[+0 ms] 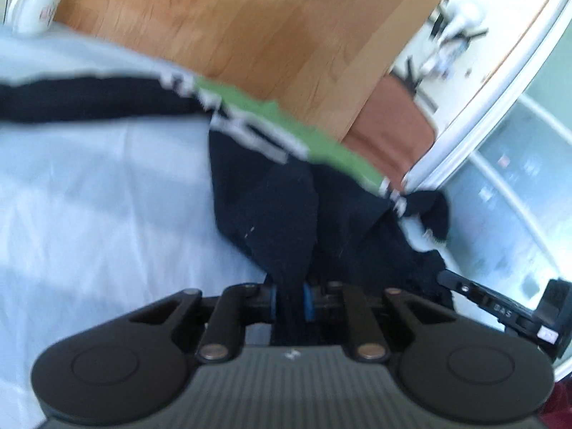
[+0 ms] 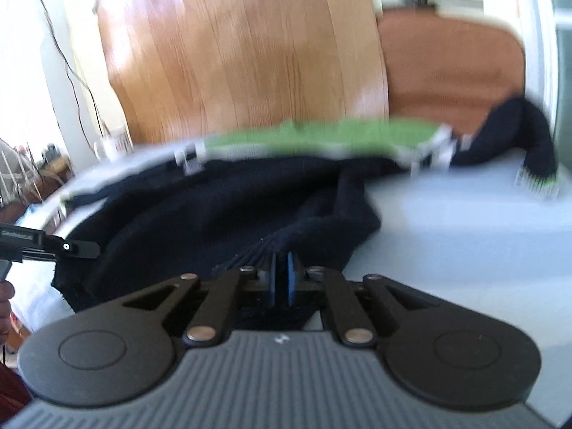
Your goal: Fold small clothes
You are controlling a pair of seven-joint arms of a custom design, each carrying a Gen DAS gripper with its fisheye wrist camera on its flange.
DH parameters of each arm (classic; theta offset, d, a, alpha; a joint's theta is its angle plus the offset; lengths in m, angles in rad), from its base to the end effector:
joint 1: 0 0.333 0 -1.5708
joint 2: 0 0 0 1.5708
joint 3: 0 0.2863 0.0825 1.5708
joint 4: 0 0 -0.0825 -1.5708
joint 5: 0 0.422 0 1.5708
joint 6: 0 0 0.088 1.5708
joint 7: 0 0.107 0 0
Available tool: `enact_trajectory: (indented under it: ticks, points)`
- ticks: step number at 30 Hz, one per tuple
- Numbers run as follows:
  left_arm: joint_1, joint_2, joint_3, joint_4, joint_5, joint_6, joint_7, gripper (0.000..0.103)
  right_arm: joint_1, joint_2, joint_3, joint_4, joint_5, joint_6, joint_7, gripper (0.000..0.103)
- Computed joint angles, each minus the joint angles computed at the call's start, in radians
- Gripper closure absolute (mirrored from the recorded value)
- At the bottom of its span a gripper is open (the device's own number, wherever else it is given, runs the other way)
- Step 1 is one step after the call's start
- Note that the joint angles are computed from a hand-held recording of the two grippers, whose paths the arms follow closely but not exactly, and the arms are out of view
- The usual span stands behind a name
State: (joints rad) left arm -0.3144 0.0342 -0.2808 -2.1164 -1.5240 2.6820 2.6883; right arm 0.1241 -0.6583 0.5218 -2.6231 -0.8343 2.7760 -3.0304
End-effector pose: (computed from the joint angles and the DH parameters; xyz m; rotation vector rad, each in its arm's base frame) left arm 0.5181 -0.3123 0.3819 1.4055 -2.2007 1.4871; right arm 0.3490 0.3000 0.4540 -1.3012 1.7849 -0.7277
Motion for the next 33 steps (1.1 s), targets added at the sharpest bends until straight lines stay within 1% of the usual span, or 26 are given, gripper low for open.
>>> enact_trajectory:
  ticks: [2,3,5,7,8,9,10,11,12,13,14,15,16,18,20,22,23,24,25,26,27,29,30,31,32,33]
  points:
    - [0.008,-0.057,0.010,-0.019,-0.048,-0.024,0.060,0.092,0.027,-0.100,-0.009,-0.016,0.001,-0.046,-0.021,0.096]
    - [0.007,-0.091,0.016,-0.035,-0.060,-0.029,0.092,0.092,0.052,-0.143,-0.021,-0.027,0.015,-0.074,-0.052,0.096]
    - [-0.002,-0.145,0.025,-0.069,-0.033,-0.022,0.124,0.092,0.132,-0.206,-0.042,-0.034,0.078,-0.193,-0.160,0.096]
    - [-0.017,-0.171,0.025,-0.099,0.076,0.005,0.081,0.091,0.232,-0.231,-0.091,-0.055,0.182,-0.288,-0.270,0.096]
    - [-0.026,-0.170,0.020,-0.112,0.160,0.023,0.029,0.091,0.281,-0.239,-0.118,-0.077,0.246,-0.316,-0.304,0.096]
    - [-0.033,-0.163,0.015,-0.121,0.250,0.037,-0.033,0.091,0.346,-0.231,-0.171,-0.100,0.331,-0.329,-0.355,0.095]
    - [-0.038,-0.146,0.006,-0.131,0.366,0.059,-0.115,0.090,0.387,-0.214,-0.204,-0.112,0.405,-0.346,-0.421,0.095]
    - [-0.044,-0.133,0.007,-0.138,0.437,0.070,-0.165,0.086,0.405,-0.191,-0.202,-0.105,0.430,-0.397,-0.454,0.095]
    - [-0.047,-0.113,0.007,-0.138,0.506,0.074,-0.221,0.085,0.392,-0.175,-0.173,-0.095,0.435,-0.443,-0.463,0.094]
    - [-0.049,-0.100,0.015,-0.136,0.528,0.068,-0.240,0.083,0.369,-0.173,-0.149,-0.093,0.432,-0.472,-0.441,0.092]
    - [-0.051,-0.087,0.017,-0.132,0.544,0.071,-0.266,0.071,0.343,-0.182,-0.132,-0.098,0.427,-0.483,-0.399,0.086]
    - [-0.052,-0.083,0.021,-0.131,0.530,0.077,-0.260,0.064,0.311,-0.196,-0.116,-0.106,0.410,-0.477,-0.348,0.079]
    - [-0.054,-0.083,0.023,-0.132,0.493,0.087,-0.236,0.055,0.285,-0.206,-0.105,-0.112,0.384,-0.456,-0.313,0.075]
    - [-0.056,-0.093,0.031,-0.132,0.398,0.089,-0.172,0.050,0.226,-0.184,-0.081,-0.103,0.317,-0.388,-0.256,0.062]
    - [-0.058,-0.108,0.036,-0.137,0.317,0.093,-0.122,0.040,0.196,-0.126,-0.089,-0.087,0.286,-0.299,-0.236,0.052]
    - [-0.062,-0.123,0.039,-0.147,0.267,0.102,-0.096,0.035,0.202,-0.048,-0.124,-0.069,0.286,-0.217,-0.277,0.051]
    - [-0.064,-0.122,0.039,-0.147,0.258,0.104,-0.099,0.034,0.208,-0.003,-0.132,-0.046,0.293,-0.214,-0.310,0.051]
    - [-0.065,-0.110,0.037,-0.138,0.261,0.109,-0.110,0.034,0.216,0.043,-0.135,-0.019,0.304,-0.234,-0.340,0.057]
    - [-0.064,-0.099,0.036,-0.130,0.274,0.108,-0.126,0.034,0.218,0.073,-0.125,-0.001,0.325,-0.268,-0.369,0.072]
    - [-0.063,-0.085,0.032,-0.121,0.285,0.111,-0.137,0.034,0.221,0.069,-0.112,0.002,0.290,-0.296,-0.343,0.088]
    - [-0.061,-0.067,0.028,-0.109,0.312,0.109,-0.162,0.034,0.245,0.063,-0.129,0.008,0.313,-0.329,-0.362,0.096]
    - [-0.054,-0.036,0.019,-0.086,0.365,0.091,-0.203,0.034,0.257,0.007,-0.112,-0.004,0.307,-0.413,-0.332,0.096]
    - [-0.051,-0.030,0.014,-0.081,0.376,0.084,-0.205,0.034,0.270,-0.030,-0.104,-0.013,0.315,-0.484,-0.320,0.096]
    - [-0.049,-0.024,0.008,-0.076,0.383,0.081,-0.200,0.033,0.287,-0.060,-0.111,-0.031,0.331,-0.521,-0.309,0.096]
    - [-0.047,-0.022,0.003,-0.074,0.381,0.081,-0.189,0.031,0.310,-0.103,-0.132,-0.065,0.360,-0.530,-0.296,0.097]
    - [-0.045,-0.021,-0.001,-0.074,0.376,0.080,-0.180,0.031,0.327,-0.130,-0.142,-0.082,0.389,-0.551,-0.286,0.101]
